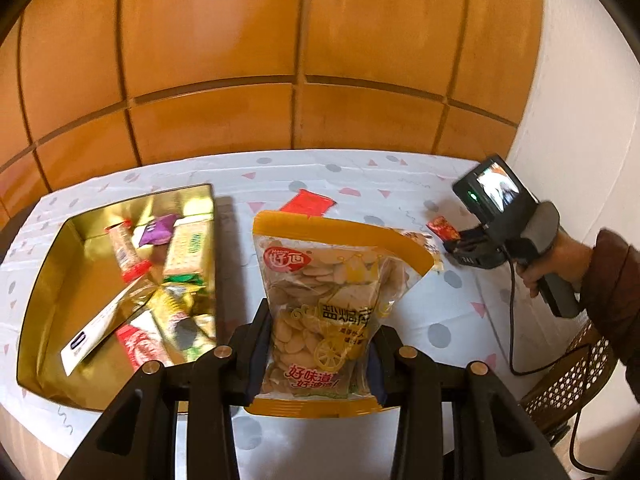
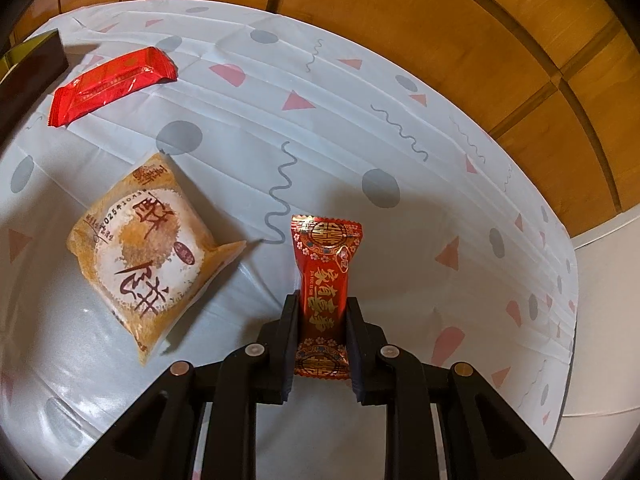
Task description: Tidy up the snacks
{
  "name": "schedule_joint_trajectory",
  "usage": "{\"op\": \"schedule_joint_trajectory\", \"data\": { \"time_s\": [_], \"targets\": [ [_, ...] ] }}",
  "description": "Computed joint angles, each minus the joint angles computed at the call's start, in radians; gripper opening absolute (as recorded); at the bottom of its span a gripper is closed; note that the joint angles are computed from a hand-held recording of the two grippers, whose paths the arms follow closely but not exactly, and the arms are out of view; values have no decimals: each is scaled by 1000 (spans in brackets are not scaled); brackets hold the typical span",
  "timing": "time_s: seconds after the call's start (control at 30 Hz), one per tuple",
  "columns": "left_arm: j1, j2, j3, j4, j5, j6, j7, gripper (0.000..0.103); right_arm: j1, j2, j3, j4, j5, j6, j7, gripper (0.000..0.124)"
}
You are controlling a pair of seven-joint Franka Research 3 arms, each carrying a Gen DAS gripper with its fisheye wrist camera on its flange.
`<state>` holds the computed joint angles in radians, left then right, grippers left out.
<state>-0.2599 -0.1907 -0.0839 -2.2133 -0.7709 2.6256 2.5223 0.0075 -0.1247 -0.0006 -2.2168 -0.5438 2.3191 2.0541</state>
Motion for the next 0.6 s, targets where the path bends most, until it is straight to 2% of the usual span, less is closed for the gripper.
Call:
{"op": "schedule_joint_trajectory", "data": {
  "time_s": [0.2,0.5,0.6],
  "targets": [
    [55,25,27,47,14,-20,-71,40,-1,-2,0,-4,-12,3,-4,23],
    [193,103,48,142,97,-12,-278,40,5,-6,7,-7,-36,-6,0,23],
    [230,125,46,155,123,-6,-309,40,7,-6,9,-6,-43,-10,1,23]
  ]
}}
